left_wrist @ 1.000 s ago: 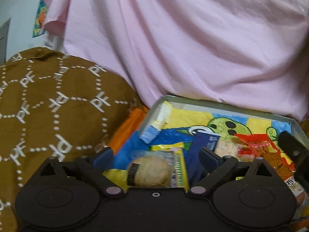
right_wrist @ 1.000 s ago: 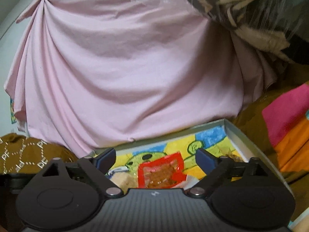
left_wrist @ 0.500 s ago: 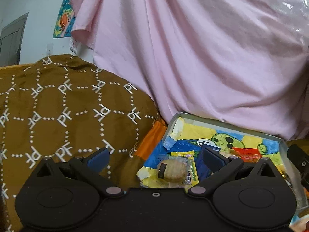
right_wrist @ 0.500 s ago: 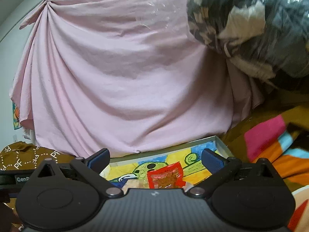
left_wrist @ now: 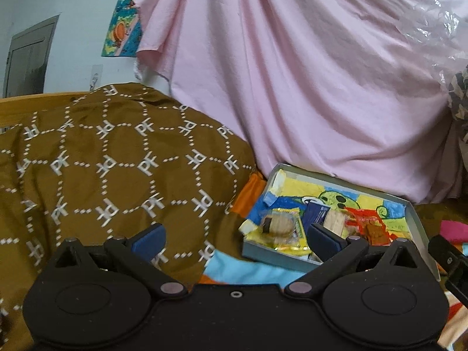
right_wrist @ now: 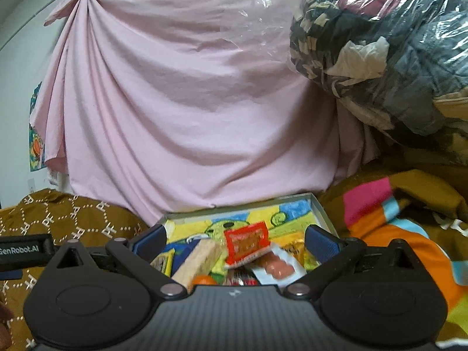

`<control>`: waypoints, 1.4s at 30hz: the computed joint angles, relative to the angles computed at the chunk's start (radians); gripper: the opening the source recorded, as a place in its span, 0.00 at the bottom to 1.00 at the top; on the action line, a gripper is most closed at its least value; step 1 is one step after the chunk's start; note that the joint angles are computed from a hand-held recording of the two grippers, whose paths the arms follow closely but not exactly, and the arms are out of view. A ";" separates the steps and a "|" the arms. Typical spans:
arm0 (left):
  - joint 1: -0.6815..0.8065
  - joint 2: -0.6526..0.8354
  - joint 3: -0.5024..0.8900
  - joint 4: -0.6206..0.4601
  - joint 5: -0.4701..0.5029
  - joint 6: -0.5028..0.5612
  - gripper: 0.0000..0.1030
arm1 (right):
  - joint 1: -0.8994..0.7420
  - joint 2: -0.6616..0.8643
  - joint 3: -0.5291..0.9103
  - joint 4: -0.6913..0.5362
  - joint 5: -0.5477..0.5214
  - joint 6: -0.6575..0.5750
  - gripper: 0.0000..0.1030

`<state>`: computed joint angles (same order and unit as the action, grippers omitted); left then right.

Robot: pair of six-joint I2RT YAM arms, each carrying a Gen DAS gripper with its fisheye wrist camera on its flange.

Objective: Organize snacks
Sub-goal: 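Withdraw both tools away from the grey tray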

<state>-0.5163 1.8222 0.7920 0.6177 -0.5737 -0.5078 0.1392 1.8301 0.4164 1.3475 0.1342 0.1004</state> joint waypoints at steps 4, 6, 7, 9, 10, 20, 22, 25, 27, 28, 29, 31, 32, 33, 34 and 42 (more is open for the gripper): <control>-0.013 -0.059 -0.085 0.011 -0.013 -0.019 0.99 | 0.020 -0.061 -0.080 0.001 0.023 0.002 1.00; -0.020 -0.079 -0.114 0.009 -0.018 -0.026 0.99 | 0.030 -0.089 -0.114 0.000 0.033 -0.003 1.00; -0.023 -0.087 -0.126 0.006 -0.019 -0.027 0.99 | 0.038 -0.104 -0.129 -0.005 0.041 -0.004 1.00; -0.032 -0.103 -0.157 0.008 -0.022 -0.024 0.99 | 0.050 -0.131 -0.154 -0.021 0.048 -0.002 1.00; -0.036 -0.110 -0.173 0.015 -0.022 -0.020 0.99 | 0.055 -0.142 -0.164 -0.030 0.050 0.002 1.00; -0.060 -0.136 -0.292 0.056 -0.009 -0.026 0.99 | 0.090 -0.232 -0.250 -0.120 0.074 0.039 1.00; -0.060 -0.142 -0.308 0.061 -0.004 -0.024 0.99 | 0.099 -0.249 -0.269 -0.126 0.089 0.036 1.00; -0.064 -0.153 -0.336 0.076 0.001 -0.020 0.99 | 0.115 -0.274 -0.294 -0.129 0.111 0.032 1.00; -0.069 -0.156 -0.355 0.093 0.003 -0.014 0.99 | 0.129 -0.288 -0.311 -0.131 0.128 0.028 1.00; -0.071 -0.157 -0.363 0.102 0.005 -0.010 0.99 | 0.138 -0.294 -0.318 -0.132 0.138 0.026 1.00; -0.074 -0.158 -0.373 0.110 0.006 -0.005 0.99 | 0.147 -0.297 -0.325 -0.131 0.149 0.024 1.00; -0.079 -0.161 -0.393 0.128 0.008 0.003 0.99 | 0.169 -0.304 -0.339 -0.130 0.171 0.019 1.00; -0.082 -0.162 -0.401 0.135 0.008 0.008 0.99 | 0.181 -0.306 -0.346 -0.129 0.183 0.016 1.00; -0.085 -0.165 -0.412 0.144 0.007 0.014 0.99 | 0.194 -0.305 -0.353 -0.124 0.198 0.014 1.00; -0.088 -0.167 -0.420 0.150 0.007 0.020 0.99 | 0.207 -0.301 -0.361 -0.116 0.212 0.013 1.00; -0.096 -0.202 -0.501 0.209 0.011 0.075 0.99 | 0.305 -0.297 -0.397 -0.104 0.314 0.031 1.00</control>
<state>-0.6124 1.6203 0.2907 0.8268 -0.5623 -0.4332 0.4445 1.5329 0.0198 1.2438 0.4479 0.1312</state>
